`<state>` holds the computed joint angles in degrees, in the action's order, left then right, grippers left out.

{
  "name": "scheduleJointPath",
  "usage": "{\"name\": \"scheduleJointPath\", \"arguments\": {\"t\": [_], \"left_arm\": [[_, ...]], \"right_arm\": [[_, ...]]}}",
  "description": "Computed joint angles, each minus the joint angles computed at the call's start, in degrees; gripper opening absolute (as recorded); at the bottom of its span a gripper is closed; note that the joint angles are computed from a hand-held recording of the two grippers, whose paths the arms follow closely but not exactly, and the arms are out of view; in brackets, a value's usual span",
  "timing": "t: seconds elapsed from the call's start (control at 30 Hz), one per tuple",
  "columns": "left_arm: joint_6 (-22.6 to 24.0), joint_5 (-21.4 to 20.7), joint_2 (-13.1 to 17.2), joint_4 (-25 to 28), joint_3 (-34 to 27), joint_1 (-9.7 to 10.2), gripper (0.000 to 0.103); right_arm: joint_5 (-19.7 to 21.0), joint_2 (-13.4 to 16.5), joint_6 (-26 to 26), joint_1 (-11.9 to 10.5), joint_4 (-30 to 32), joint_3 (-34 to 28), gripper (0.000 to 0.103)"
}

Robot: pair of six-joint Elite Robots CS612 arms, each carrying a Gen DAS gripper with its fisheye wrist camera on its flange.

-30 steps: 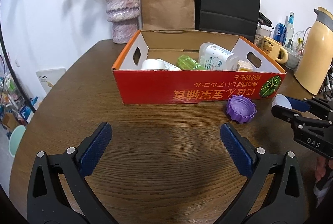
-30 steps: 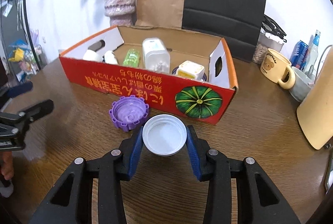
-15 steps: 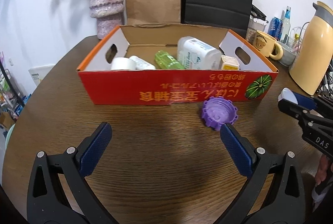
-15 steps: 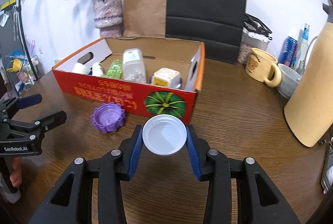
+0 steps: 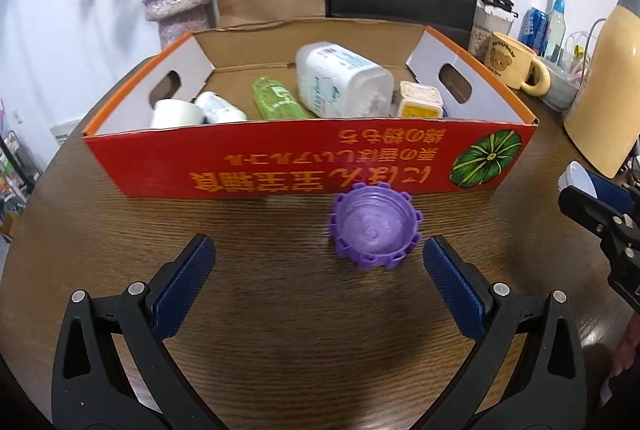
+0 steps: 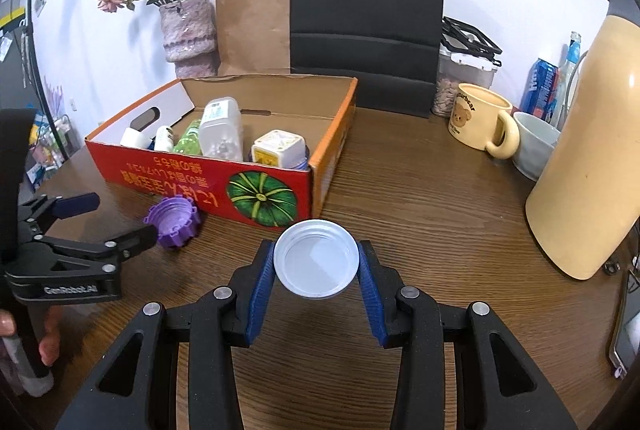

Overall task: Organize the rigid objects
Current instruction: 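Lower the left gripper and close it on the purple ridged cap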

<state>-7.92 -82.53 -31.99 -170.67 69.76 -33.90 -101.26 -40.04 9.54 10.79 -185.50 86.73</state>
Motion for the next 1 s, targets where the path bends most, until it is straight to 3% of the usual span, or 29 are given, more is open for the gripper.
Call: {"name": "scheduleJointPath", "arguments": {"t": [0.2,0.47,1.0], "left_arm": [[-0.1,1.2,0.9,3.1,-2.0,-0.71,0.103],[-4.2,0.3,2.1,10.9,-5.5,-0.14,0.103],[-5.3,1.4,2.1,11.0,-5.6,0.00,0.103]], "right_arm": [[0.1,0.0,0.6,-0.2,0.2,0.0,0.045],[-0.1,0.4,1.9,-0.5,2.0,-0.8,0.045],[-0.8,0.8,3.6,-0.8,5.0,-1.6,0.045]]}}
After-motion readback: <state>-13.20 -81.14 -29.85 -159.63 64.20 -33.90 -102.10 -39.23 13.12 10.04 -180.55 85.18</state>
